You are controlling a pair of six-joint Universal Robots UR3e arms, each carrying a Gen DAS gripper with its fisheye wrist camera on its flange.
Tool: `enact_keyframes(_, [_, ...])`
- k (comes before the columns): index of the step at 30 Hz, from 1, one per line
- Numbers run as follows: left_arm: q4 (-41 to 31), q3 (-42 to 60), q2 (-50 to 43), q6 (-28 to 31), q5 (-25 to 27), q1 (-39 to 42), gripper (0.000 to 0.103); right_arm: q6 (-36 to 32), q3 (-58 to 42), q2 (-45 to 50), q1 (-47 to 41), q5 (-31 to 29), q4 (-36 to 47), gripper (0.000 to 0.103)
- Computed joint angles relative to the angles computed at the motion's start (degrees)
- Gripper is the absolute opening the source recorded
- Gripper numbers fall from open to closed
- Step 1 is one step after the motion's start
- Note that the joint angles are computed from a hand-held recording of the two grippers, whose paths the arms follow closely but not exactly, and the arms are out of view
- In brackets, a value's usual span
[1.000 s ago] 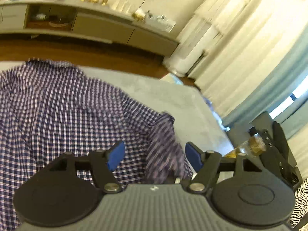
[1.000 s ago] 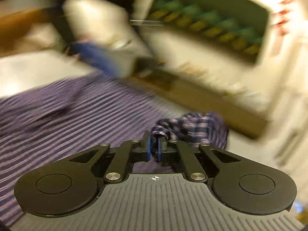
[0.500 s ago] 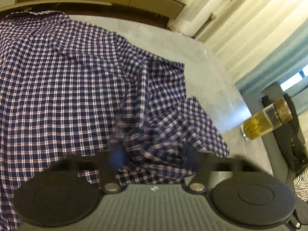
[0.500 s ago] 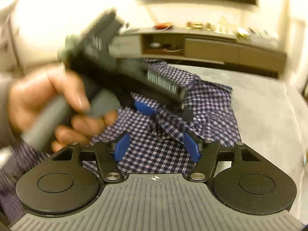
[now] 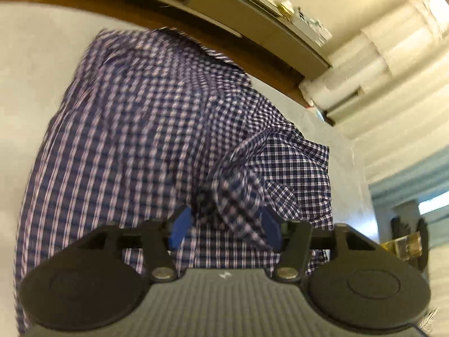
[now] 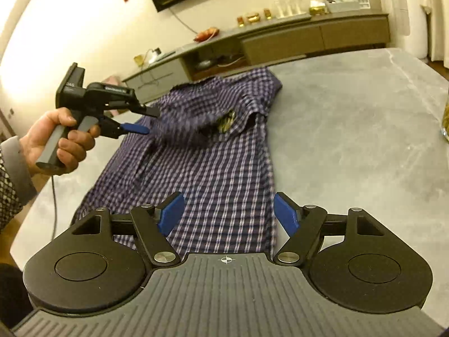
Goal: Fold clothes
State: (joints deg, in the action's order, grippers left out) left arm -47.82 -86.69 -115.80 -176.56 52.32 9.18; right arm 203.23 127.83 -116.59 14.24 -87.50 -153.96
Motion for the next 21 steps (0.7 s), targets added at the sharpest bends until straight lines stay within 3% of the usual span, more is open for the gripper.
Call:
enact_keyframes(5, [3.4,-9.9,8.3,-0.8,-1.6,-0.6,0.067,7.9,2.8,-0.1,9.9,-9.6,0.1,0.074])
enact_keyframes(8, [7.4,-11.5,9.0,-0.6,-3.5,-4.3,0.085,15.9,5.4,-2.1,17.0,-15.8,1.3,0.074])
enact_keyframes(9, [7.4,-10.2,8.1,-0.7,-2.9,-6.3,0.087,18.5,6.1,-2.4,18.9,-17.1,1.1,0.074])
enact_keyframes(12, [3.9,0.8,0.0,-3.8,5.6,-14.3,0.088,25.6,6.7,-2.6,24.8,-20.3,1.5,0.075])
enact_keyframes(13, [3.3,5.0,-3.1,-5.9,10.4,-16.6,0.082,27.5,6.4,-2.0,26.7,-21.2,2.1,0.075])
enact_keyframes(15, [2.9,9.4,-6.6,-10.0,14.6,-18.0,0.054,30.9,4.8,-0.1,30.9,-24.1,4.1,0.075])
enact_keyframes(16, [2.7,9.5,-6.5,-10.5,12.8,-17.0,0.048,32.2,3.9,0.7,32.7,-25.5,5.5,0.075])
enact_keyframes(18, [3.4,6.4,-3.1,-8.9,8.2,-14.4,0.026,35.0,2.8,1.1,35.6,-28.0,8.2,0.074])
enact_keyframes(21, [1.9,1.5,4.7,-3.9,0.2,-8.0,0.018,37.4,2.5,1.6,37.4,-29.5,9.4,0.068])
